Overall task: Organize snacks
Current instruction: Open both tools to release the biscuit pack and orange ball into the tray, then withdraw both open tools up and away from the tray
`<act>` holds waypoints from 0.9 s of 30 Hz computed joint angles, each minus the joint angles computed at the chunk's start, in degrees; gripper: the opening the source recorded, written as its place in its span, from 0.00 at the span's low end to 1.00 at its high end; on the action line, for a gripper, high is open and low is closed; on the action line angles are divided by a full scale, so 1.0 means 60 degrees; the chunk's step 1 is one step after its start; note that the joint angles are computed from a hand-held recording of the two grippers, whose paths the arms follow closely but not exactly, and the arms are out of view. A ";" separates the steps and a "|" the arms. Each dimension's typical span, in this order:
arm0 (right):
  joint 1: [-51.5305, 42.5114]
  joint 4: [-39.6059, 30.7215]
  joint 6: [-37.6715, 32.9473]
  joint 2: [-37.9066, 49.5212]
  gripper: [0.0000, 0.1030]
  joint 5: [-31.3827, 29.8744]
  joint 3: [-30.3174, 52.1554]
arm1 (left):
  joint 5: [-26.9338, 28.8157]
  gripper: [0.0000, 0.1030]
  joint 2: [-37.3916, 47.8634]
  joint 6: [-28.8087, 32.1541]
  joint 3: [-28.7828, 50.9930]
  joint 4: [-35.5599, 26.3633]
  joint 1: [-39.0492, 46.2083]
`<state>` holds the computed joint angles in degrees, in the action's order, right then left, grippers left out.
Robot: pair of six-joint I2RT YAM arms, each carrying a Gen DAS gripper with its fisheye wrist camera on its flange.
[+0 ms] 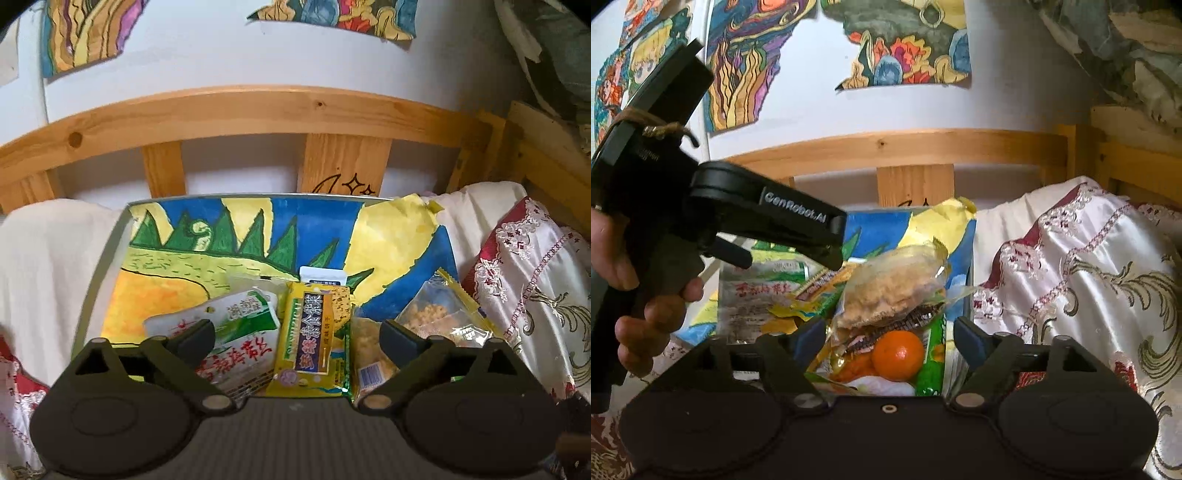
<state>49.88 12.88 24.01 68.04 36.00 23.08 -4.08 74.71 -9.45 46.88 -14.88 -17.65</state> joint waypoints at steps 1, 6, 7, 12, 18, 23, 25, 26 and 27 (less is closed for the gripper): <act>0.0049 -0.0007 -0.0024 -0.0076 0.80 0.0064 -0.0013 | -0.0009 0.96 -0.0150 0.0022 -0.0071 -0.0038 0.0028; 0.0494 -0.0197 0.0010 -0.0433 0.90 0.0546 -0.0053 | -0.0104 0.98 -0.1181 -0.0156 -0.0562 -0.0287 0.0293; 0.0583 -0.0228 0.0027 -0.0502 0.92 0.0621 -0.0069 | -0.0188 0.98 -0.1459 -0.0250 -0.0726 -0.0314 0.0347; 0.1338 -0.0522 0.0026 -0.1000 0.95 0.1203 -0.0124 | -0.0368 0.99 -0.3053 -0.0280 -0.1486 -0.0629 0.0758; 0.2547 -0.0985 0.0357 -0.1197 0.99 0.2359 -0.0014 | -0.0290 0.99 -0.5039 0.0373 -0.2069 -0.1461 0.1376; 0.3318 -0.1419 0.0817 -0.1212 0.99 0.3126 0.0158 | -0.0078 0.99 -0.6762 0.0757 -0.2421 -0.2435 0.2018; 0.3558 -0.1671 0.1083 -0.1248 0.99 0.3394 0.0218 | 0.0237 0.99 -0.7426 0.0887 -0.2513 -0.2861 0.2457; 0.3672 -0.1772 0.1211 -0.1249 0.99 0.3528 0.0249 | 0.0394 0.99 -0.7670 0.0971 -0.2551 -0.3009 0.2665; 0.3771 -0.1853 0.1314 -0.1244 0.99 0.3649 0.0275 | 0.0549 0.99 -0.7922 0.1058 -0.2571 -0.3193 0.2884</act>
